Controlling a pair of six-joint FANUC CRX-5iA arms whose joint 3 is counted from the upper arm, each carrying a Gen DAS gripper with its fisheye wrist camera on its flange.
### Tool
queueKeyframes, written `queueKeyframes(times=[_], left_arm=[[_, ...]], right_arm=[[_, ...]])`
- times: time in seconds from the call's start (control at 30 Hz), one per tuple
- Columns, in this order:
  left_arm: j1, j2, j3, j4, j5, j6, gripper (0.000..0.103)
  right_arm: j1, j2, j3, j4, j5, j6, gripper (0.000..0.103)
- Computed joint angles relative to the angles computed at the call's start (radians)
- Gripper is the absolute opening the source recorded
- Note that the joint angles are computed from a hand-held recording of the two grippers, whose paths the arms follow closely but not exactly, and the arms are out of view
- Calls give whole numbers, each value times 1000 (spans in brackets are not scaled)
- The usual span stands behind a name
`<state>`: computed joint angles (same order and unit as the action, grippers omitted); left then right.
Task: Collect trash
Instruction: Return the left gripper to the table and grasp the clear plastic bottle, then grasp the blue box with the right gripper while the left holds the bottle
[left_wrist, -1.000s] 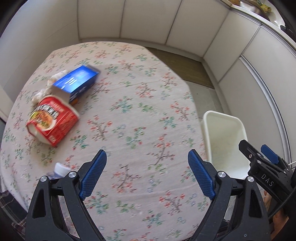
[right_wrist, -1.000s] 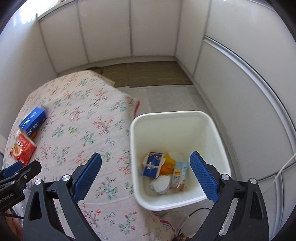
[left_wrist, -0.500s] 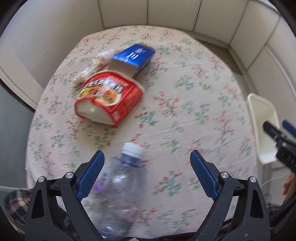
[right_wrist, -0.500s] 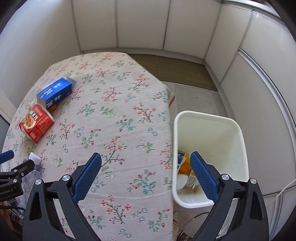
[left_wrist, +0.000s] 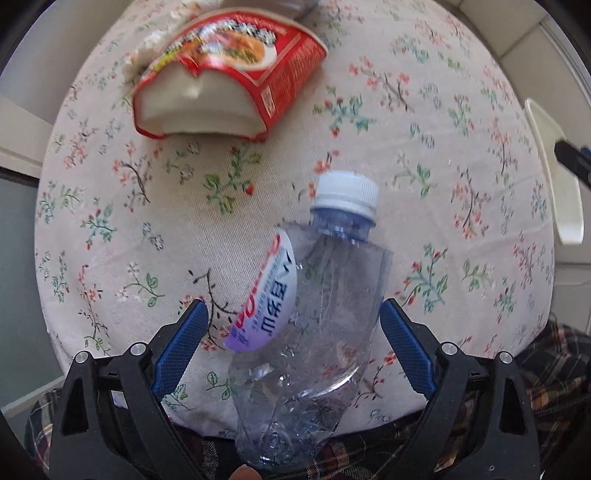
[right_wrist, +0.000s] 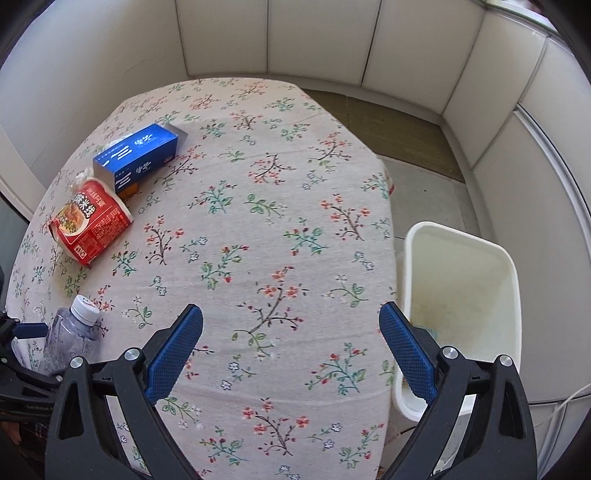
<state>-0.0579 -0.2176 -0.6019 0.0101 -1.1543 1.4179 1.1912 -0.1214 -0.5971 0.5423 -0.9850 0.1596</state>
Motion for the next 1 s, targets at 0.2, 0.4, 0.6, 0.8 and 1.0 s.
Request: queueKeyframes(times=[0.2, 0.4, 0.6, 0.8, 1.0], left_arm=[[63, -29, -38, 36, 5, -117, 72], [213, -132, -115, 120, 16, -267, 71], [448, -269, -207, 343, 21, -471, 71], [627, -377, -290, 577, 59, -598, 71], [622, -353, -318, 683, 146, -563, 72]], right_arm=[[-15, 57, 58, -14, 32, 49, 93], [-49, 114, 129, -63, 114, 107, 93], [-108, 156, 198, -192, 299, 169, 93], [-197, 251, 305, -409, 431, 258, 93], [-264, 351, 430, -520, 448, 180, 93]])
